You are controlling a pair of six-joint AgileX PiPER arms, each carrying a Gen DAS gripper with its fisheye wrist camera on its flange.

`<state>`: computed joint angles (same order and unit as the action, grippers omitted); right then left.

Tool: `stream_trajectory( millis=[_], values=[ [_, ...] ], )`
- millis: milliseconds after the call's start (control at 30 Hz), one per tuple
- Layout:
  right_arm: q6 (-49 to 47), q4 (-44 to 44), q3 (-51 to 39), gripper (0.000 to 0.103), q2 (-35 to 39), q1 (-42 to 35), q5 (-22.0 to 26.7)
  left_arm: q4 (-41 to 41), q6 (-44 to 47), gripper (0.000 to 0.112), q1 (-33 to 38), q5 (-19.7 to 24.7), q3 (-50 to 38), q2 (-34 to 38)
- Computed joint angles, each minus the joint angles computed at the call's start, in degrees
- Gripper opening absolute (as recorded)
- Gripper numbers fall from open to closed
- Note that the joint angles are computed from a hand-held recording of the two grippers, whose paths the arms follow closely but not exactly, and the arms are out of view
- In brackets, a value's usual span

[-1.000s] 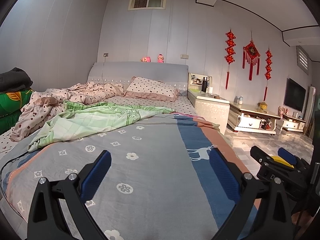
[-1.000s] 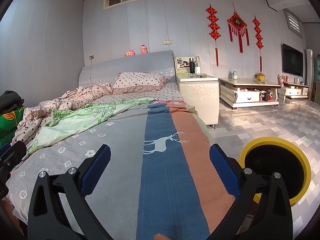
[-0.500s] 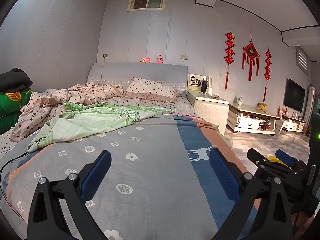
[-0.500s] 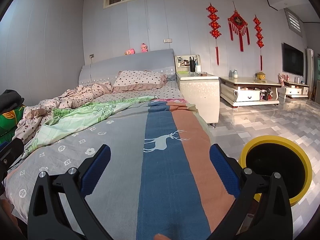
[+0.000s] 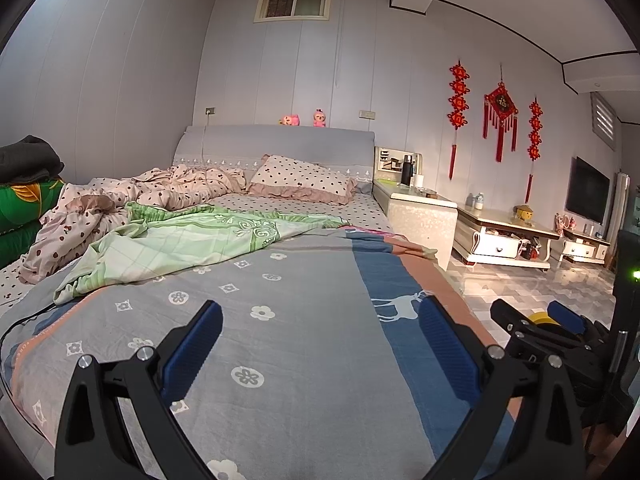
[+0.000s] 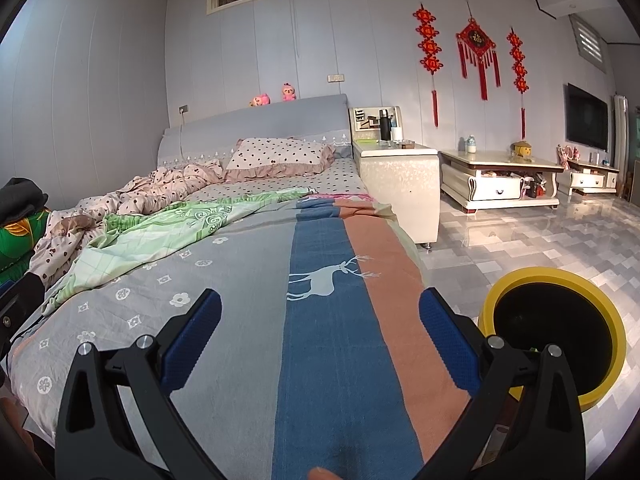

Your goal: Collect trash

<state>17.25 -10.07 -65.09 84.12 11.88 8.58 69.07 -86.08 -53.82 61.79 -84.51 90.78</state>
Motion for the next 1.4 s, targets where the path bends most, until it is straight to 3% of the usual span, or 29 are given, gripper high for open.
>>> stream_trajectory(
  millis=[967, 1400],
  values=[
    [-0.44, 0.66, 0.55, 0.095, 0.89, -0.15, -0.69, -0.07, -0.39, 0.095, 0.68, -1.04, 0.8, -0.14],
    [-4.62, 4.77, 0.2, 0.095, 1.54, -0.58, -0.58, -0.15, -0.33, 0.095, 0.59, -0.85, 0.56, 0.08]
  ],
)
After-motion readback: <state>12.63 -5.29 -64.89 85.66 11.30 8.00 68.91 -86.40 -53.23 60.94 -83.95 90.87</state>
